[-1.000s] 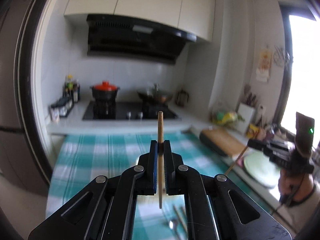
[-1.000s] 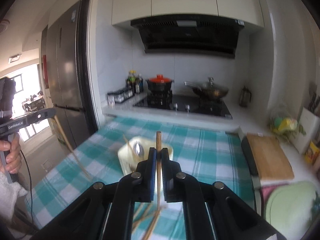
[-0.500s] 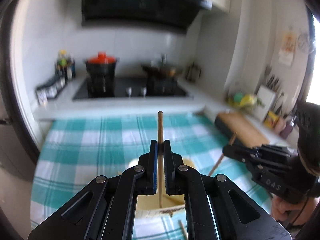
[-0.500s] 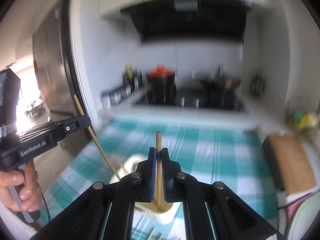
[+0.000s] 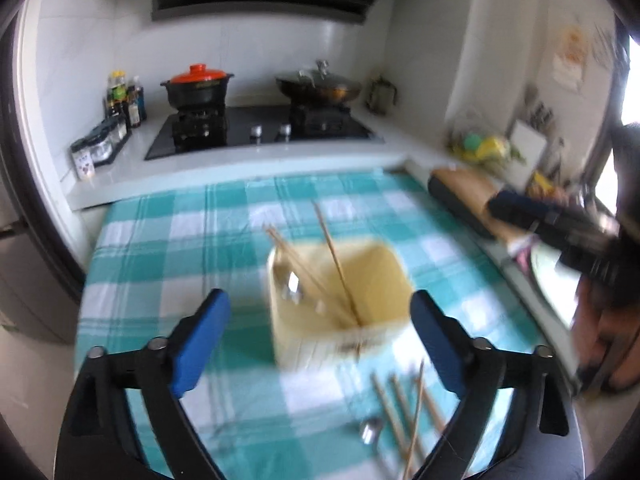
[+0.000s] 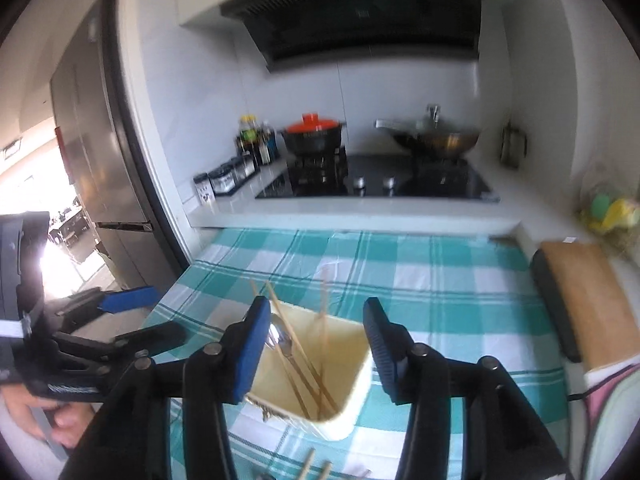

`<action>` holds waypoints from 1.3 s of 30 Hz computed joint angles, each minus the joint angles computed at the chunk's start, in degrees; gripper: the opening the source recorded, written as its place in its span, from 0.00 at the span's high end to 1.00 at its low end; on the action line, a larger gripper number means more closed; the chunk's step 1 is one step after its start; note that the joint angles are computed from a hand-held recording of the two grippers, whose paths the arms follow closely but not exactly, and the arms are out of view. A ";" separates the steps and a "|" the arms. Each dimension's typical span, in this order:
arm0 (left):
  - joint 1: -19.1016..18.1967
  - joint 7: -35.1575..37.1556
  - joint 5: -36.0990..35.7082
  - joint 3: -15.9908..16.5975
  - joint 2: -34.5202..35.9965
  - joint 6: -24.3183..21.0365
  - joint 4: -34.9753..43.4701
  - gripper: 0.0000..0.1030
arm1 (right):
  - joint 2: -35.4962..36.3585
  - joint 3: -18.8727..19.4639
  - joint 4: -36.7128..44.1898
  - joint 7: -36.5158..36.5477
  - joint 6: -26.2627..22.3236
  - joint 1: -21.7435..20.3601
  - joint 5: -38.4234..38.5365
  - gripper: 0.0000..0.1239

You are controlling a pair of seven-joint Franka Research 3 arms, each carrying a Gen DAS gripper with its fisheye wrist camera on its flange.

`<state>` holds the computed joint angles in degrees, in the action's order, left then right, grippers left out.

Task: Organize utensils
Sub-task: 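Move both open tools back over the remaining utensils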

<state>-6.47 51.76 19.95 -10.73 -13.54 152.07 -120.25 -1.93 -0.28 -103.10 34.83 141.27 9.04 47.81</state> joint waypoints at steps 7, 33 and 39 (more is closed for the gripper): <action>-0.15 -9.40 3.72 -4.23 -10.02 -3.72 -17.45 0.06 | -10.36 -3.67 -18.12 -7.51 2.60 -0.94 -5.13 0.51; -1.55 -39.17 24.41 -5.44 -0.26 -0.72 -23.41 0.03 | -12.92 -6.70 -42.94 -7.90 20.30 -2.81 -5.40 0.51; -1.70 -39.10 23.85 -4.90 -0.21 -0.07 -23.68 0.01 | -12.98 -6.89 -43.11 -7.24 20.76 -2.44 -6.19 0.50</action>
